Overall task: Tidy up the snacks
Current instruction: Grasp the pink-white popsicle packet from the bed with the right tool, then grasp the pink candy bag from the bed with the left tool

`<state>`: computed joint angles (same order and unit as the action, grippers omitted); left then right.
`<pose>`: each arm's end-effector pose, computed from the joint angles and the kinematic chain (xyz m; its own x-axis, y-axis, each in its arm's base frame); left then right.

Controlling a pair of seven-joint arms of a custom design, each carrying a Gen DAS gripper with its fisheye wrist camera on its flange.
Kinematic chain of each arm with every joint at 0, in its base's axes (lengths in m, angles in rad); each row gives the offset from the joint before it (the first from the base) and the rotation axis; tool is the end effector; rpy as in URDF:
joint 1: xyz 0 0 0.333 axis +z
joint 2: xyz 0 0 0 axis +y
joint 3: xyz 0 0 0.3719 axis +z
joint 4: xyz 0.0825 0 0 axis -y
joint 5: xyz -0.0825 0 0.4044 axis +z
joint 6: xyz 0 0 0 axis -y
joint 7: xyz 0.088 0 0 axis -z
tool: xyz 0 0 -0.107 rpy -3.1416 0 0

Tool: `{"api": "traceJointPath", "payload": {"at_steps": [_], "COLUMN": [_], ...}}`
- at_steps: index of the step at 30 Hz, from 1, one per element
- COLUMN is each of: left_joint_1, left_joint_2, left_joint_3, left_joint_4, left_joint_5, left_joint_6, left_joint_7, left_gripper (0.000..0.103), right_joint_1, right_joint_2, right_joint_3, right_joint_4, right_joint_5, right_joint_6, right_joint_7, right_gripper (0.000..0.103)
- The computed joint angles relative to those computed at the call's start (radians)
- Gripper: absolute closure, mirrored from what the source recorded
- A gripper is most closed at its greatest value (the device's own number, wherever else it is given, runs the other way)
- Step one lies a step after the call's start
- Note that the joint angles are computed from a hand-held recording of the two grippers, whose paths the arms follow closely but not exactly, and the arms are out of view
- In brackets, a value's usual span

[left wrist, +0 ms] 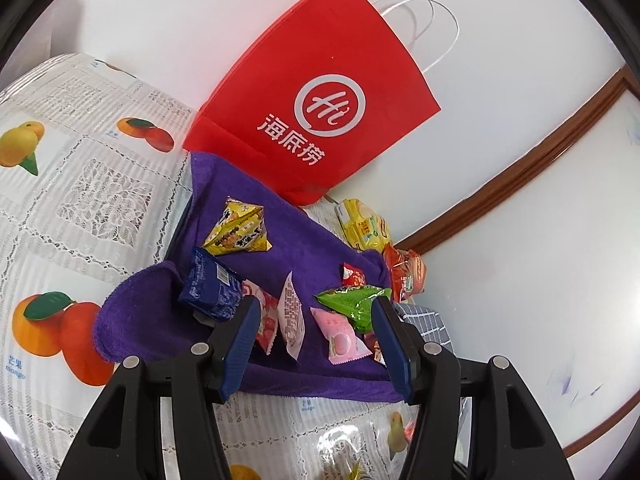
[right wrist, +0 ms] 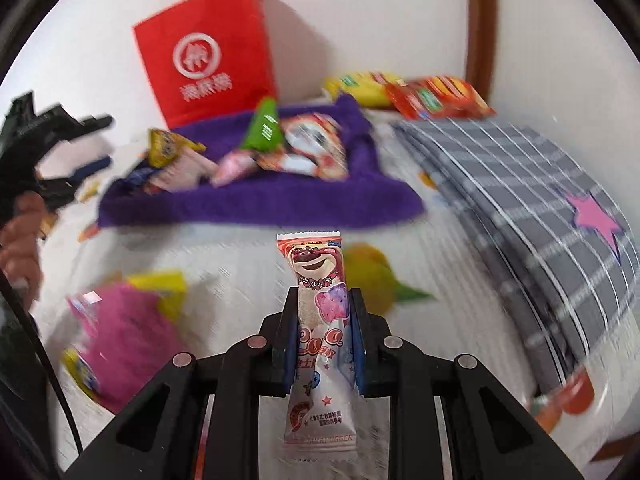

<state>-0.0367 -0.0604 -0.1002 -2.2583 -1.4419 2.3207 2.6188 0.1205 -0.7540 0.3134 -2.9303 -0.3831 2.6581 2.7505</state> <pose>0.5379 -0.0931 0.4559 -0.3538 -0.6116 0.7077 -0.8486 -0.1083 -0.5179 0.2838 0.1382 0.4302 -0.4266 -0.8989 -0.1001 -0.7143 0.4028 -0.5723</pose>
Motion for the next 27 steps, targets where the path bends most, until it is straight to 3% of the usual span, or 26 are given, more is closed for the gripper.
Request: {"api": "traceJointPath", "payload": {"at_steps": [4, 10, 20, 24, 27], "left_joint_1": [-0.002, -0.012, -0.045, -0.069, -0.081], "left_joint_2": [-0.005, -0.009, -0.046, -0.072, -0.091], "left_joint_3": [-0.001, -0.008, -0.022, -0.032, -0.022], "left_joint_4": [-0.004, -0.012, -0.043, -0.064, -0.083], "left_joint_5": [0.000, 0.014, 0.047, 0.109, 0.158], "left_joint_6": [0.006, 0.028, 0.112, 0.179, 0.173], "left_joint_7": [0.008, 0.015, 0.039, 0.025, -0.012], "left_gripper": [0.048, 0.048, 0.048, 0.048, 0.048], "right_joint_1": [-0.010, -0.034, -0.015, -0.007, -0.005], "right_joint_2": [-0.028, 0.004, 0.014, 0.009, 0.004], "right_joint_3": [0.011, 0.047, 0.033, 0.017, 0.010], "right_joint_4": [-0.049, -0.016, -0.007, -0.012, -0.018], "right_joint_5": [0.010, -0.030, -0.058, -0.060, -0.057], "right_joint_6": [0.044, -0.005, -0.027, -0.018, -0.008], "right_joint_7": [0.043, 0.066, 0.083, 0.087, 0.085], "right_gripper": [0.080, 0.080, 0.080, 0.080, 0.080]}}
